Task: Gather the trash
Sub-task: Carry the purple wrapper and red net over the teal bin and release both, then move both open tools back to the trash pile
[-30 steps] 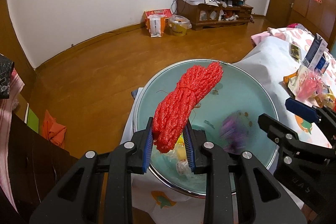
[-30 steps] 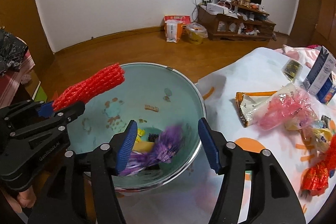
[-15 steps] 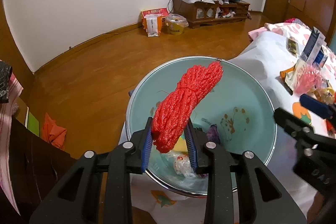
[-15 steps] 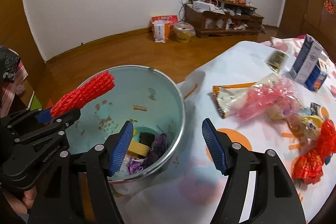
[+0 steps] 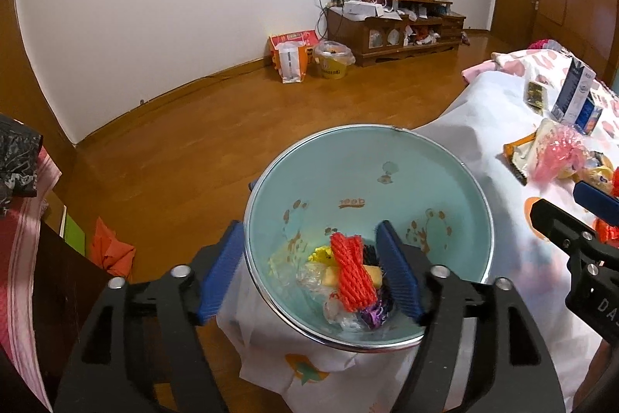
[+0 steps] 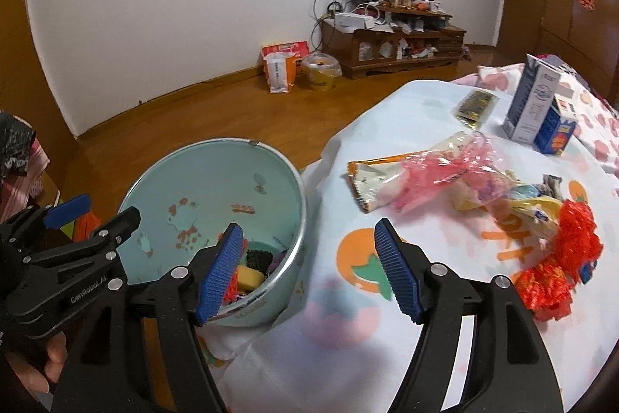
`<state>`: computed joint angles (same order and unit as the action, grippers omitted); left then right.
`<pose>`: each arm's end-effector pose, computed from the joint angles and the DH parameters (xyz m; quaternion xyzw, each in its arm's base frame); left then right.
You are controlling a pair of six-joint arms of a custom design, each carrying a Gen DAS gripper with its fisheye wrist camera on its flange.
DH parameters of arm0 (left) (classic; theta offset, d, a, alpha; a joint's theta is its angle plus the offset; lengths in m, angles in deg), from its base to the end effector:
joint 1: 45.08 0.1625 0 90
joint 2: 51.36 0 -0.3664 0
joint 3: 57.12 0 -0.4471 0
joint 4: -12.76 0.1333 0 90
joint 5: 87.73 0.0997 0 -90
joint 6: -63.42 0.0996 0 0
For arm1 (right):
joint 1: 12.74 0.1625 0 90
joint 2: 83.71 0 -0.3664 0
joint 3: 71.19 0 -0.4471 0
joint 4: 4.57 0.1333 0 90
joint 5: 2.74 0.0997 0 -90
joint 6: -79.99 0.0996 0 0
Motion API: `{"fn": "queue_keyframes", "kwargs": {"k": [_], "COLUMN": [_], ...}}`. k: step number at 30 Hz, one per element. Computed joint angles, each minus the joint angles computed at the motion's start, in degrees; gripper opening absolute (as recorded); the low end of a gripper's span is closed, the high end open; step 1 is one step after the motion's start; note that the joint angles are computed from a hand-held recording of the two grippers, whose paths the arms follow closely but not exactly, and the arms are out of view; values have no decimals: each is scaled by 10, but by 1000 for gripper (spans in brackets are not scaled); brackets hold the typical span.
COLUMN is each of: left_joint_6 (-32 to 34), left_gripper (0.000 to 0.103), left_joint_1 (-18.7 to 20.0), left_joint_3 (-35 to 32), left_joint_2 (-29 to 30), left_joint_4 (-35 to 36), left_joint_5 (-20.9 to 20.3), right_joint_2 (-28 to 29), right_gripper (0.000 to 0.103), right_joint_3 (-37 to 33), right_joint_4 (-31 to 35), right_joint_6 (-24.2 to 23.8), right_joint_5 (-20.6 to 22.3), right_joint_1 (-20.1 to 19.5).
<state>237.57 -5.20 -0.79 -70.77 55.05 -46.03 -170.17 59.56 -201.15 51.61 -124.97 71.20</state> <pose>-0.3407 -0.5553 -0.0681 0.3067 0.8560 -0.2669 0.3194 0.0308 -0.4695 0.2651 0.0183 -0.8345 0.4043 0.3740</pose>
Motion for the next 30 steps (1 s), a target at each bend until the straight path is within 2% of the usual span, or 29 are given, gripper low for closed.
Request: {"fn": "queue_keyframes", "kwargs": {"k": [7, 18, 27, 30], "left_joint_6": [-4, -17, -17, -12], "left_gripper": [84, 89, 89, 89], "left_joint_1": [-23, -52, -78, -84], "left_joint_3": [21, 29, 28, 21], "left_joint_2": [-8, -3, 14, 26], "left_joint_4": [-7, 4, 10, 13], "left_joint_5": [-4, 12, 36, 44], "right_joint_2": [-39, -118, -224, -271], "right_gripper": [73, 73, 73, 73], "right_joint_3": [24, 72, 130, 150], "right_joint_4": [-6, -5, 4, 14], "right_joint_6": [14, 33, 47, 54], "right_joint_5": [-1, 10, 34, 47], "right_joint_1": [-6, -39, -104, -137]}}
